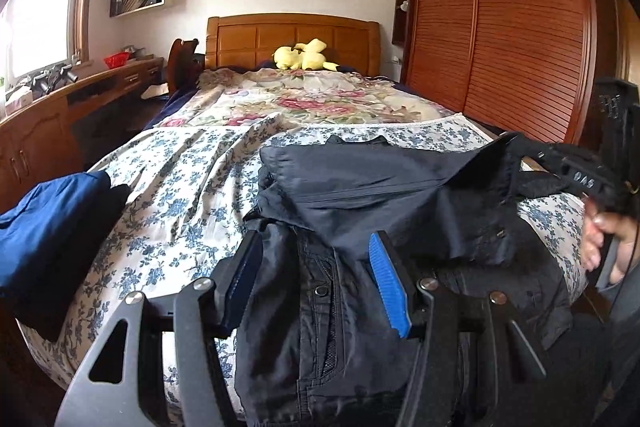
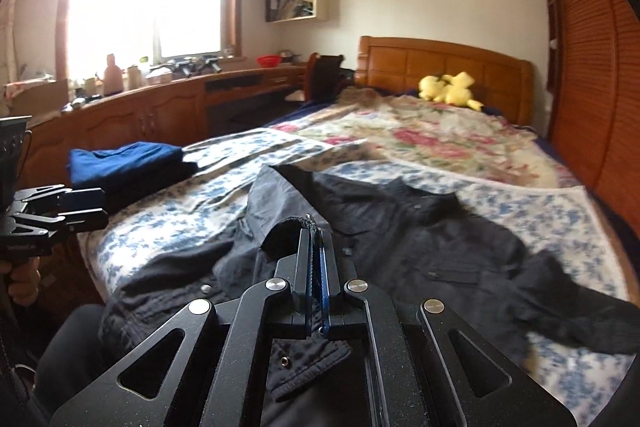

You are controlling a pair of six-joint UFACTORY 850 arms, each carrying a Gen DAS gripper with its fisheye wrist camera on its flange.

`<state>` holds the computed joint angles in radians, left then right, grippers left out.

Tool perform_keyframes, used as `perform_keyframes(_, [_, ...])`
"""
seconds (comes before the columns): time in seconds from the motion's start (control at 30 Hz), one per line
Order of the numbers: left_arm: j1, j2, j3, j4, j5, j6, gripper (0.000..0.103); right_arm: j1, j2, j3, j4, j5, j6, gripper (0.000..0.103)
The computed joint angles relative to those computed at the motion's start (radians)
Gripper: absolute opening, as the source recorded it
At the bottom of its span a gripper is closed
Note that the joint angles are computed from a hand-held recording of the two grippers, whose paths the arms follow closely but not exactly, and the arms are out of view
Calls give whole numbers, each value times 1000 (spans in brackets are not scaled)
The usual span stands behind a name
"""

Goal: Fold large clothes

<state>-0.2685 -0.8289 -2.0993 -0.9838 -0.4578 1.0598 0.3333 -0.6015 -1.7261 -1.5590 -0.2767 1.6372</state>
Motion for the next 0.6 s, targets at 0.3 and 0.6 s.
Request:
perform_keyframes(0.3, [-5,28,34,-28,-16,28,54,10,100,145,107,-169,-37,0])
perform_keyframes(0.6, [-25,25,47,-59,-15,76,54,-11,86,192,196,-215,-48,4])
